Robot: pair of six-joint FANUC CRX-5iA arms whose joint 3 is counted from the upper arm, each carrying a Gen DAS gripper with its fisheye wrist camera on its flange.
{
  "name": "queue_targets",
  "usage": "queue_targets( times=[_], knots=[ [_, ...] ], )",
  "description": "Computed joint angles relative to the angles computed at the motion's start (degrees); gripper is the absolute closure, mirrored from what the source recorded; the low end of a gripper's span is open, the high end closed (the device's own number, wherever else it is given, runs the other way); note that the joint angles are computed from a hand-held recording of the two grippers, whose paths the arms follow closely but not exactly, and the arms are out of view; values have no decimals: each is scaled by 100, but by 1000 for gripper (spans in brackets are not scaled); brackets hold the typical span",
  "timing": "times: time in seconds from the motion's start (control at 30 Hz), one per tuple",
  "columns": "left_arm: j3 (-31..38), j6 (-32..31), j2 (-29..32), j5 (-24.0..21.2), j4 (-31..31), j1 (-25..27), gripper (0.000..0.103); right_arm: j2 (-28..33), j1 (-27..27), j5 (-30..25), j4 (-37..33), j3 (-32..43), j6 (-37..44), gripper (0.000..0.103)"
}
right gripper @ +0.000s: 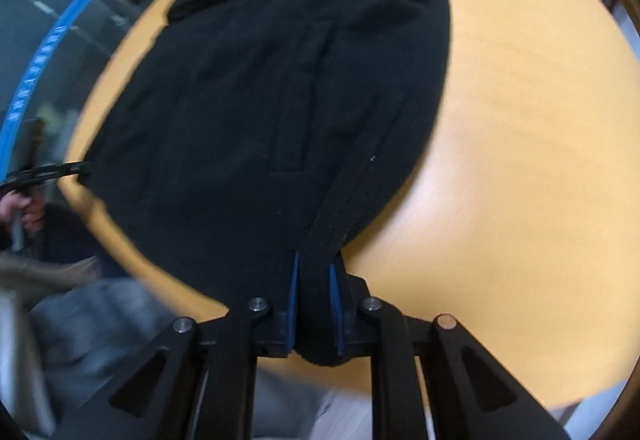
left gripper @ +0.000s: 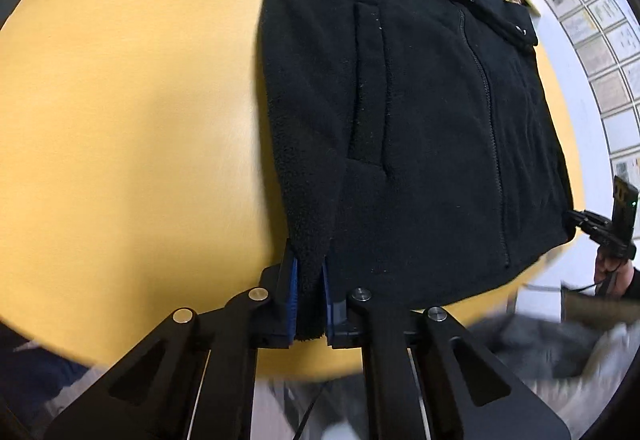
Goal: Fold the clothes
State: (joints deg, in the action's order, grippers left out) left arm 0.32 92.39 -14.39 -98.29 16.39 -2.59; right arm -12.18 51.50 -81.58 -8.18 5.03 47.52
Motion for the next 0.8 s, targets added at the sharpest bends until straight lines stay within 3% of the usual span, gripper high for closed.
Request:
queue_targets(
  times=[0.13, 0.23, 0.47, 0.6, 0.8],
  knots=[
    [70, 158, -328, -638, 467, 319, 95, -379, 205, 147, -213, 258, -430, 90],
    [373, 554, -329, -736, 899, 500, 95, -205, 125, 295, -179, 786, -365, 90],
    [1657, 1445, 637, 266, 1723, 503, 96, 1009, -796, 686, -203, 2419, 568, 91],
    [2647, 1393, 1477, 833, 2064, 550, 95, 2263, -1559, 246, -343, 4161, 1184, 91],
    [4271, 1664, 3179, 1387, 2012, 322, 95, 3492, -2171, -21, -204, 5228, 1177, 91]
  ],
)
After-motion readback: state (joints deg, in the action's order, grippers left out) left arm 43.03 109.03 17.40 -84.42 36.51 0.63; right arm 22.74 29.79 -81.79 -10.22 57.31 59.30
